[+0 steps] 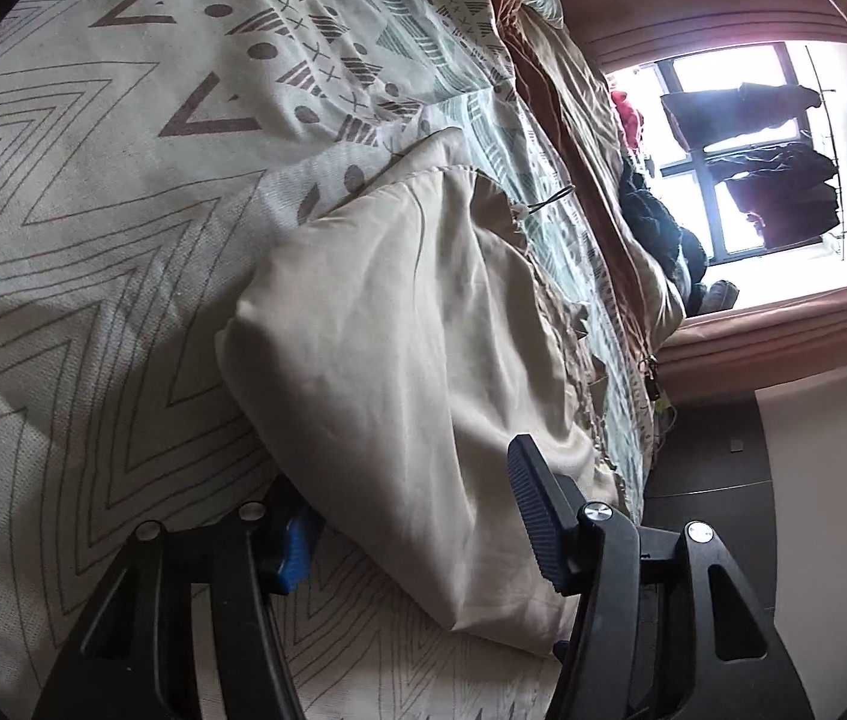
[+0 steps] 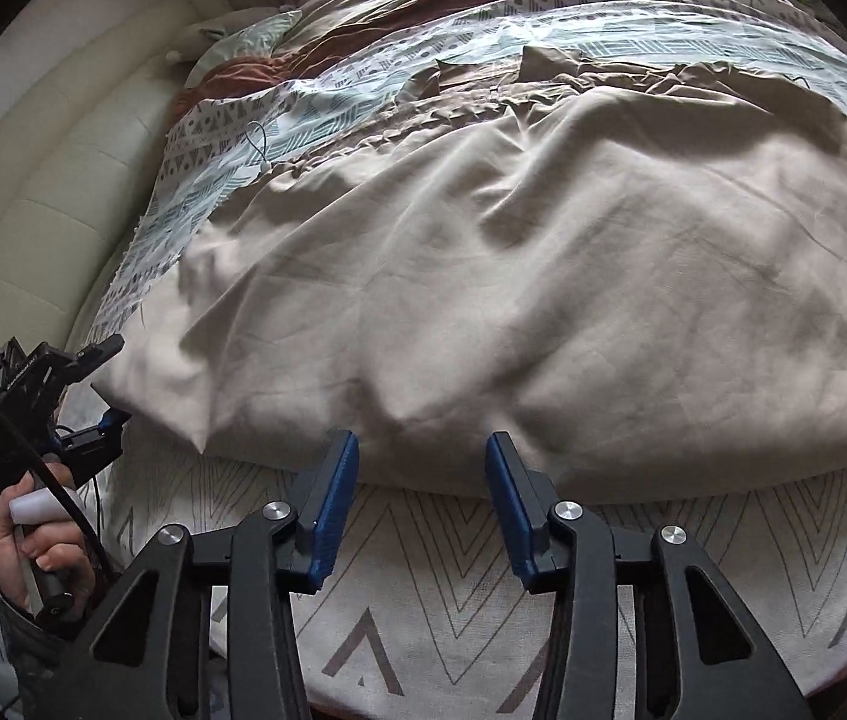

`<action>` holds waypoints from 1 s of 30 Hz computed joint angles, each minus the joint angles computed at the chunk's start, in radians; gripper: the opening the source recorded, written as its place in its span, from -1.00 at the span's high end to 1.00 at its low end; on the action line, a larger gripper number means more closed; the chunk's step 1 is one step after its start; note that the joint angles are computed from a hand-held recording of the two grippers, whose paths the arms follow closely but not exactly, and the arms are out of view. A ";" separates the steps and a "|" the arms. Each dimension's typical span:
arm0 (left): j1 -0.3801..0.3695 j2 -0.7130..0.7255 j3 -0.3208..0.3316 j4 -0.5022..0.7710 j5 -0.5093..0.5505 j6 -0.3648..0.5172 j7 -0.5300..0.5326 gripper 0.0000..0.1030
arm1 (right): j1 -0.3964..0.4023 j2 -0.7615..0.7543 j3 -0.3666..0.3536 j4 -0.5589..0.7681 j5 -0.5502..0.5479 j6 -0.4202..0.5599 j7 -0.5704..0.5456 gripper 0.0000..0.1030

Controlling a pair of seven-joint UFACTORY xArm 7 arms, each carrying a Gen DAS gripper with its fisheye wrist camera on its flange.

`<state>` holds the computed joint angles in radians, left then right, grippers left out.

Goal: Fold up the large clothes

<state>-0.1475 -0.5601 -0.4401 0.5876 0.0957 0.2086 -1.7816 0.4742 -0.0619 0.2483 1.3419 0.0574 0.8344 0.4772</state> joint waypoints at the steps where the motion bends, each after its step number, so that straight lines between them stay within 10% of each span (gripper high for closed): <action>1: -0.009 0.007 0.007 0.007 -0.005 0.025 0.005 -0.12 | 0.005 0.004 0.006 0.001 -0.010 0.003 0.002 0.20; 13: 0.014 0.052 0.021 0.002 0.008 0.007 -0.019 -0.12 | 0.039 0.160 -0.006 0.145 -0.177 0.069 0.090 0.40; 18: -0.010 0.043 0.041 0.011 0.005 0.052 -0.017 0.51 | 0.060 0.210 -0.022 0.199 -0.225 0.077 0.124 0.40; 30: -0.005 -0.002 0.048 0.057 0.012 0.060 0.026 0.73 | 0.087 0.386 -0.086 0.379 -0.285 0.035 0.157 0.40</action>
<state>-0.1528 -0.5623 -0.3923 0.6449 0.1081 0.2685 -1.7557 0.5608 0.3243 0.1624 1.7209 -0.2278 0.8699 0.6341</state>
